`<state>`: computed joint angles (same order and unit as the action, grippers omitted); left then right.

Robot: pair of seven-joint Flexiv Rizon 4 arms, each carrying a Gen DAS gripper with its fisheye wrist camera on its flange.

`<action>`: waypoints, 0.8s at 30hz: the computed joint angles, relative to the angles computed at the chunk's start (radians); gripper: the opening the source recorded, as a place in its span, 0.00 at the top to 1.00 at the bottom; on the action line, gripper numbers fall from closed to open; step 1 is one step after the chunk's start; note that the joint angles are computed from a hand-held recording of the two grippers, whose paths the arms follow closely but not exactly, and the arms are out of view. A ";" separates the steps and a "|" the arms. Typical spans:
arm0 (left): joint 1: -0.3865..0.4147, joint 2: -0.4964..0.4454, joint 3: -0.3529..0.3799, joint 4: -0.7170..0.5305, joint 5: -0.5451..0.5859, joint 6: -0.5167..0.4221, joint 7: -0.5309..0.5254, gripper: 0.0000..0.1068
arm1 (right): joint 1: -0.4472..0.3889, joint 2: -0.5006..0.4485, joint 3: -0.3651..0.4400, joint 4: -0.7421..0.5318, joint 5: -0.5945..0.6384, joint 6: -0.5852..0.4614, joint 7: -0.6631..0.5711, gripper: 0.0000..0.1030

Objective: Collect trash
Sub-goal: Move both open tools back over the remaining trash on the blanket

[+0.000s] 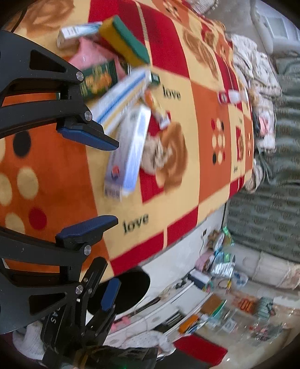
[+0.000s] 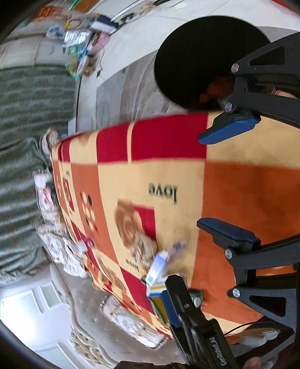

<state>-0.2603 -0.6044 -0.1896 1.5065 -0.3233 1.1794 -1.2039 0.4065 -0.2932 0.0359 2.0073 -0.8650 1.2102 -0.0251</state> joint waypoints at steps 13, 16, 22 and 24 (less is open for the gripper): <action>0.057 0.039 0.025 0.064 -0.009 0.040 -0.018 0.47 | 0.063 -0.120 0.012 -0.174 0.129 -0.024 -0.189 0.38; 0.066 0.045 0.030 0.074 -0.008 0.045 -0.021 0.47 | 0.079 -0.135 0.008 -0.197 0.154 -0.028 -0.221 0.37; 0.079 0.048 0.041 0.084 -0.004 0.047 -0.032 0.47 | 0.099 -0.157 0.008 -0.237 0.199 -0.046 -0.279 0.36; 0.087 0.052 0.042 0.089 -0.005 0.047 -0.032 0.47 | 0.105 -0.164 0.007 -0.250 0.211 -0.052 -0.294 0.35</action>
<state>-0.1731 -0.5522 -0.1478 1.5958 -0.3284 1.2262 -1.2359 0.5115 -0.4576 0.0434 1.7575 -0.6538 1.1580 -0.3194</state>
